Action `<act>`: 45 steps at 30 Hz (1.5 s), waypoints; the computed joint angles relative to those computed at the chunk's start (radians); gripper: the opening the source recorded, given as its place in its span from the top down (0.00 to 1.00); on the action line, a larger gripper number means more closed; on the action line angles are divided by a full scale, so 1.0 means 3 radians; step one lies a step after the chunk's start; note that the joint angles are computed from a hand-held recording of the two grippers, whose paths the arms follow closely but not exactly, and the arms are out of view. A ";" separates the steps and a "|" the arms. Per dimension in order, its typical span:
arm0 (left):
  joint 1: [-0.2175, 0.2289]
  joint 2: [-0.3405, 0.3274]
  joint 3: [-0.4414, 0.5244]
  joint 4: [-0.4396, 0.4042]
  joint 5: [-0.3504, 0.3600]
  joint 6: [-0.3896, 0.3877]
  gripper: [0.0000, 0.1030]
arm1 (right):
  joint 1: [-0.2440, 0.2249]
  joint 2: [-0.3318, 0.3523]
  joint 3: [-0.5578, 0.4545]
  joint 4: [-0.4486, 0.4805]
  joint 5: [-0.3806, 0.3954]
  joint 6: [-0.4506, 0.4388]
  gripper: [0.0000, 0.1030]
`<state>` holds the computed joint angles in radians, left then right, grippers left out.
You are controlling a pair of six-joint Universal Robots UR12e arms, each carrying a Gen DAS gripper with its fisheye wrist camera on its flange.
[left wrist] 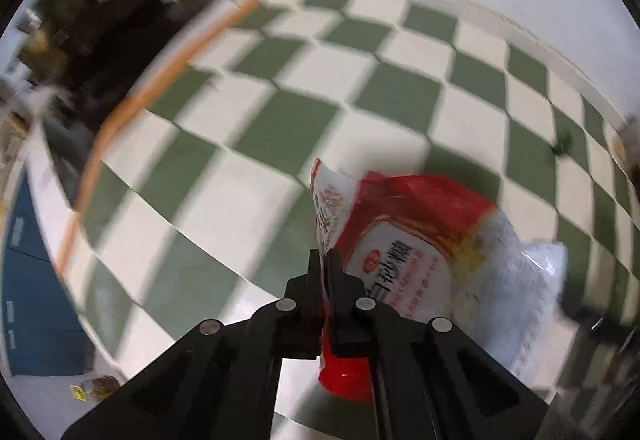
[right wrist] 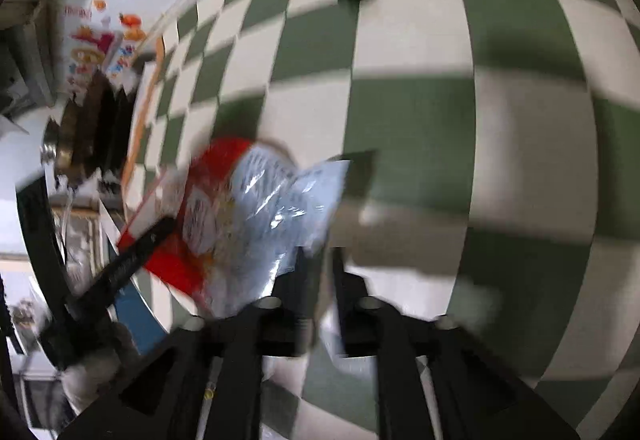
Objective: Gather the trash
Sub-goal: 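Grasp the red sugar bag with the left tool while the right tool grasps a small green item, then carry the sugar bag and green item down over the bin and open both tools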
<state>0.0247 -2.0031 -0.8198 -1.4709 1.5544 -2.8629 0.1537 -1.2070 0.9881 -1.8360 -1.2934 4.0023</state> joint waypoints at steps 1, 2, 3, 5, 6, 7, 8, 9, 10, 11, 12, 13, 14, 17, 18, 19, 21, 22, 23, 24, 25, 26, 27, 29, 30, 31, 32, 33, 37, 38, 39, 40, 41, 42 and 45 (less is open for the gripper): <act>-0.0017 -0.0023 0.0033 0.0129 0.0118 -0.0063 1.00 | -0.0018 0.0060 -0.0121 0.0033 -0.0135 -0.0017 0.65; -0.0029 -0.0046 0.0066 0.0202 0.0191 -0.0110 1.00 | -0.0036 0.0108 -0.0205 0.0033 -0.0200 -0.0032 0.65; -0.0051 -0.0084 0.0112 0.0263 0.0266 -0.0157 1.00 | -0.0066 0.0188 -0.0337 0.0052 -0.0292 -0.0050 0.62; -0.0081 -0.0214 0.0279 0.0297 0.0380 -0.0231 1.00 | -0.0106 0.0318 -0.0535 0.0112 -0.0409 -0.0047 0.56; -0.0084 -0.0278 0.0382 0.0256 0.0389 -0.0272 1.00 | -0.0133 0.0411 -0.0665 0.0156 -0.0475 -0.0060 0.56; -0.0086 -0.0320 0.0448 0.0225 0.0396 -0.0297 1.00 | -0.0149 0.0484 -0.0772 0.0219 -0.0529 -0.0075 0.56; -0.0088 -0.0373 0.0536 0.0182 0.0411 -0.0327 1.00 | -0.0165 0.0570 -0.0891 0.0289 -0.0568 -0.0092 0.56; -0.0098 -0.0411 0.0594 0.0161 0.0421 -0.0346 1.00 | -0.0182 0.0664 -0.1021 0.0376 -0.0579 -0.0123 0.56; -0.0104 -0.0452 0.0660 0.0133 0.0419 -0.0360 1.00 | -0.0190 0.0703 -0.1068 0.0420 -0.0581 -0.0140 0.56; -0.0108 -0.0486 0.0718 0.0113 0.0412 -0.0364 1.00 | -0.0181 0.0741 -0.1106 0.0374 -0.0661 -0.0185 0.56; -0.0115 -0.0503 0.0744 0.0113 0.0406 -0.0362 1.00 | -0.0175 0.0776 -0.1174 0.0429 -0.0712 -0.0248 0.62; -0.0119 -0.0523 0.0779 0.0105 0.0389 -0.0351 1.00 | -0.0166 0.0829 -0.1268 0.0521 -0.0739 -0.0317 0.81; -0.0117 -0.0527 0.0800 0.0098 0.0358 -0.0329 1.00 | -0.0160 0.0840 -0.1277 0.0517 -0.0763 -0.0330 0.81; -0.0095 -0.0485 0.0794 0.0100 0.0224 -0.0282 1.00 | -0.0128 0.0790 -0.1200 0.0445 -0.0817 -0.0351 0.82; -0.0074 -0.0459 0.0790 0.0099 0.0156 -0.0266 1.00 | -0.0115 0.0760 -0.1161 0.0412 -0.0818 -0.0324 0.82; -0.0063 -0.0443 0.0784 0.0099 0.0107 -0.0263 1.00 | -0.0100 0.0729 -0.1129 0.0383 -0.0824 -0.0301 0.82; -0.0003 -0.0377 0.0775 0.0087 -0.0062 -0.0229 1.00 | -0.0061 0.0635 -0.1034 0.0299 -0.0849 -0.0225 0.82; 0.0014 -0.0354 0.0768 0.0083 -0.0119 -0.0213 1.00 | -0.0035 0.0594 -0.1004 0.0266 -0.0865 -0.0184 0.82; 0.0049 -0.0306 0.0742 0.0094 -0.0201 -0.0177 1.00 | -0.0015 0.0552 -0.0963 0.0232 -0.0879 -0.0148 0.82; 0.0077 -0.0260 0.0708 0.0115 -0.0259 -0.0129 1.00 | 0.0014 0.0499 -0.0907 0.0177 -0.0908 -0.0099 0.82; 0.0117 -0.0192 0.0644 0.0154 -0.0337 -0.0077 1.00 | 0.0054 0.0452 -0.0867 0.0141 -0.0950 -0.0061 0.82; 0.0150 -0.0140 0.0593 0.0181 -0.0397 -0.0036 1.00 | 0.0089 0.0423 -0.0849 0.0131 -0.0997 -0.0033 0.82; 0.0185 -0.0087 0.0540 0.0204 -0.0461 0.0009 1.00 | 0.0134 0.0373 -0.0801 0.0096 -0.1050 0.0010 0.82; 0.0286 0.0053 0.0397 0.0251 -0.0632 0.0144 1.00 | 0.0233 0.0302 -0.0758 0.0074 -0.1127 0.0092 0.82; 0.0330 0.0114 0.0325 0.0280 -0.0701 0.0201 1.00 | 0.0295 0.0246 -0.0707 0.0055 -0.1189 0.0141 0.82; 0.0403 0.0207 0.0222 0.0295 -0.0816 0.0304 1.00 | 0.0372 0.0193 -0.0662 0.0042 -0.1266 0.0191 0.82; 0.0457 0.0272 0.0145 0.0312 -0.0899 0.0361 1.00 | 0.0442 0.0141 -0.0615 0.0037 -0.1343 0.0225 0.82; 0.0532 0.0359 0.0047 0.0320 -0.1016 0.0456 1.00 | 0.0533 0.0104 -0.0589 0.0042 -0.1437 0.0305 0.82; 0.0814 0.0653 -0.0274 0.0235 -0.1435 0.0881 1.00 | 0.0880 -0.0017 -0.0492 0.0114 -0.1750 0.0610 0.82; 0.0877 0.0716 -0.0342 0.0198 -0.1520 0.0991 1.00 | 0.0959 -0.0037 -0.0477 0.0134 -0.1816 0.0676 0.82; 0.0938 0.0774 -0.0402 0.0152 -0.1598 0.1103 1.00 | 0.1081 -0.0047 -0.0477 0.0177 -0.1916 0.0779 0.82; 0.1009 0.0841 -0.0468 0.0086 -0.1670 0.1237 1.00 | 0.1158 -0.0050 -0.0479 0.0215 -0.1973 0.0852 0.82; 0.1083 0.0909 -0.0532 0.0003 -0.1723 0.1387 1.00 | 0.1246 -0.0052 -0.0479 0.0259 -0.2018 0.0949 0.82; 0.1155 0.0972 -0.0591 -0.0092 -0.1753 0.1544 1.00 | 0.1337 -0.0060 -0.0468 0.0298 -0.2039 0.1064 0.82; 0.1304 0.1097 -0.0734 -0.0373 -0.1728 0.1897 1.00 | 0.1562 -0.0063 -0.0420 0.0415 -0.1991 0.1360 0.82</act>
<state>0.4159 -1.6741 -1.0399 -1.5828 1.0360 -2.2939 0.6223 -1.2257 0.8621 -1.7114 -1.8907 4.4104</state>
